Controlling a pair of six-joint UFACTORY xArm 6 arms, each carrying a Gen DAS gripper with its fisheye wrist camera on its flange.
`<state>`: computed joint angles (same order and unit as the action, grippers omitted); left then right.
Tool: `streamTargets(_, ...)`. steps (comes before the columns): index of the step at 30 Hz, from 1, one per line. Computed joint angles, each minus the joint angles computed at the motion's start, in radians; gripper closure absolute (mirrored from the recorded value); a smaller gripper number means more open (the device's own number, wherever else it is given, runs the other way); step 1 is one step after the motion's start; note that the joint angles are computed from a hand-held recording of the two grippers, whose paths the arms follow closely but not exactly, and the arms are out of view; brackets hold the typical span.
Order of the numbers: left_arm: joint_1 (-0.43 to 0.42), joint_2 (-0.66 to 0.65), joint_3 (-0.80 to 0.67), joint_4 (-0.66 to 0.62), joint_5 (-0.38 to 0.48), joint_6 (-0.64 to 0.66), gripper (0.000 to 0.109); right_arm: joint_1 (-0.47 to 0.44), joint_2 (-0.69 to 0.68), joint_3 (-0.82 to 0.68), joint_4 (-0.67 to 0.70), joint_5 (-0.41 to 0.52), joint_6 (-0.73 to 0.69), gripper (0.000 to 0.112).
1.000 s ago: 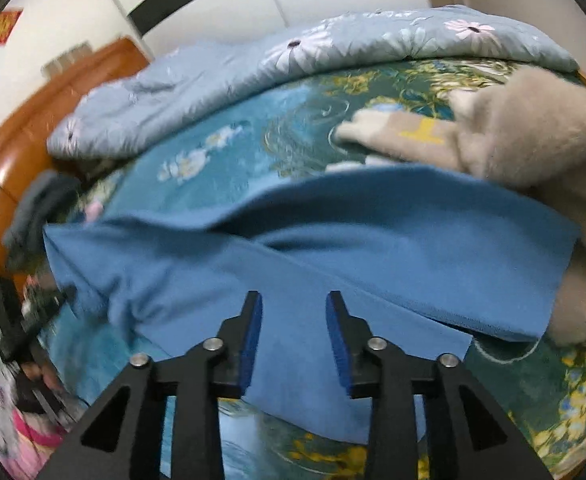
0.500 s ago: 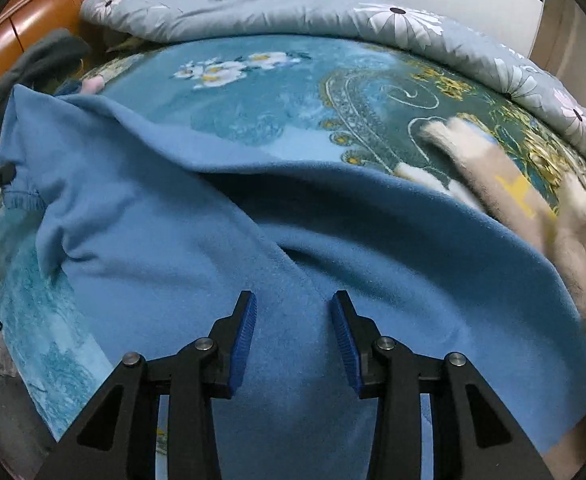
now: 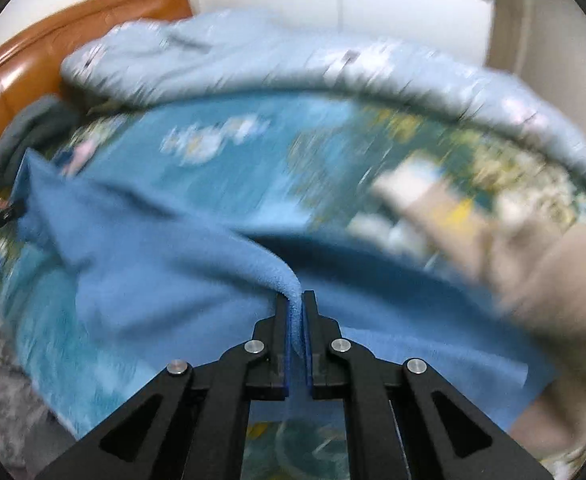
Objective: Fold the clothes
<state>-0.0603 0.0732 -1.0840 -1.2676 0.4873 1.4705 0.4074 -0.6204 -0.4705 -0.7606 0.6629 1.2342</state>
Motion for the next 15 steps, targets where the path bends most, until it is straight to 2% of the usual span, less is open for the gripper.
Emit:
streamTargets(2,-0.001,-0.012,-0.020,-0.065,-0.038,0.075,0.102,0.024,-0.049,-0.020,-0.103,0.073,0.084,0.108)
streamTargets(6,0.052,-0.041,0.000,-0.188,-0.019,0.224,0.102,0.135,-0.147,-0.005,-0.258,0.249,0.218,0.108)
streamTargets(8,0.082,-0.043,0.044,-0.201,-0.006,0.281,0.102,0.192,-0.200,0.066,-0.236,0.266,0.248,0.108)
streamTargets(12,0.122,-0.052,0.176,-0.244,-0.047,0.426,0.102,0.319,-0.276,0.193,-0.174,0.293,0.310,0.108)
streamTargets(15,0.159,-0.055,0.245,-0.189,-0.038,0.427,0.101,0.391,-0.274,0.251,-0.112,0.287,0.349,0.108)
